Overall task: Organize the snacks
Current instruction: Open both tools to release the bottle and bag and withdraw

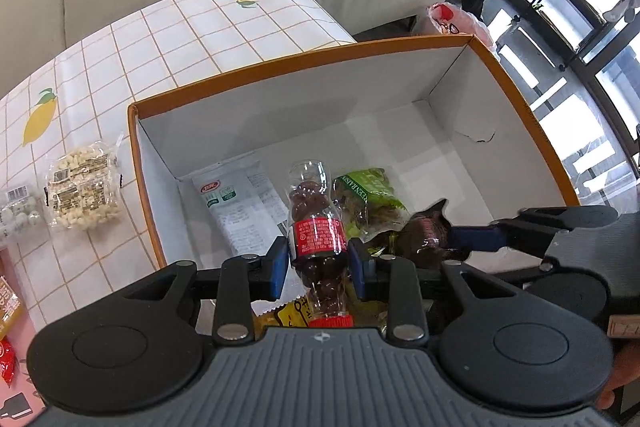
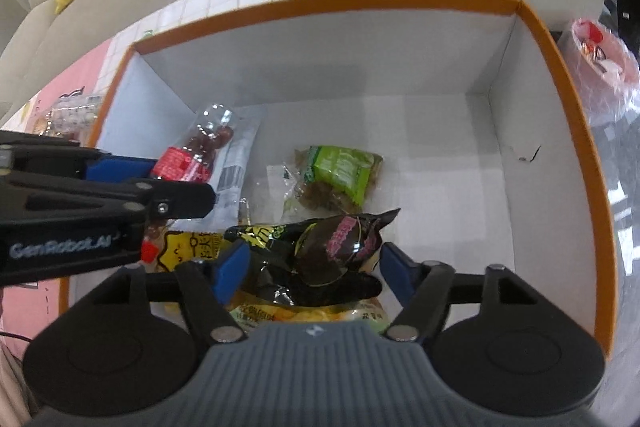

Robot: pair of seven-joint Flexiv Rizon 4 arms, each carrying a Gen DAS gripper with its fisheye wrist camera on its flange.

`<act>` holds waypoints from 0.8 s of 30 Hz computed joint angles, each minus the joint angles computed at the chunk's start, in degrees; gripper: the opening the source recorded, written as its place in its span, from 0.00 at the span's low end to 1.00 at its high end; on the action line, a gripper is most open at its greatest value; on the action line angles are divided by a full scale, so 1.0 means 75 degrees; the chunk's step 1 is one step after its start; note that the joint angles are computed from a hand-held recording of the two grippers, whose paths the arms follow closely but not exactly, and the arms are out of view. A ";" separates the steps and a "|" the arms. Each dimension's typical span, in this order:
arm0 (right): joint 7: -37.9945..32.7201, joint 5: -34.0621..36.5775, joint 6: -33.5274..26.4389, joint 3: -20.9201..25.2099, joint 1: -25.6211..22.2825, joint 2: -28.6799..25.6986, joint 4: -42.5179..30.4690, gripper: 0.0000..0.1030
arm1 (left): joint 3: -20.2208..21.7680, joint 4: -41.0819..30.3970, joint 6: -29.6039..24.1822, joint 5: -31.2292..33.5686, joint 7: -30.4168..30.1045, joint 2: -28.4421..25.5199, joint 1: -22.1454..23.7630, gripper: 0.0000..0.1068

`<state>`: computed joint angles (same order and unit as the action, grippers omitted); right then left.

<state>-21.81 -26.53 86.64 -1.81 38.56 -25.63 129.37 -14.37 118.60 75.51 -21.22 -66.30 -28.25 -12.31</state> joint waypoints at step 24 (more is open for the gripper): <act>0.0658 -0.1457 -0.1910 -0.0373 0.0019 0.0602 0.0174 0.40 | 0.0890 -0.1228 -0.0679 0.0865 -0.1629 -0.0824 -0.0838 0.33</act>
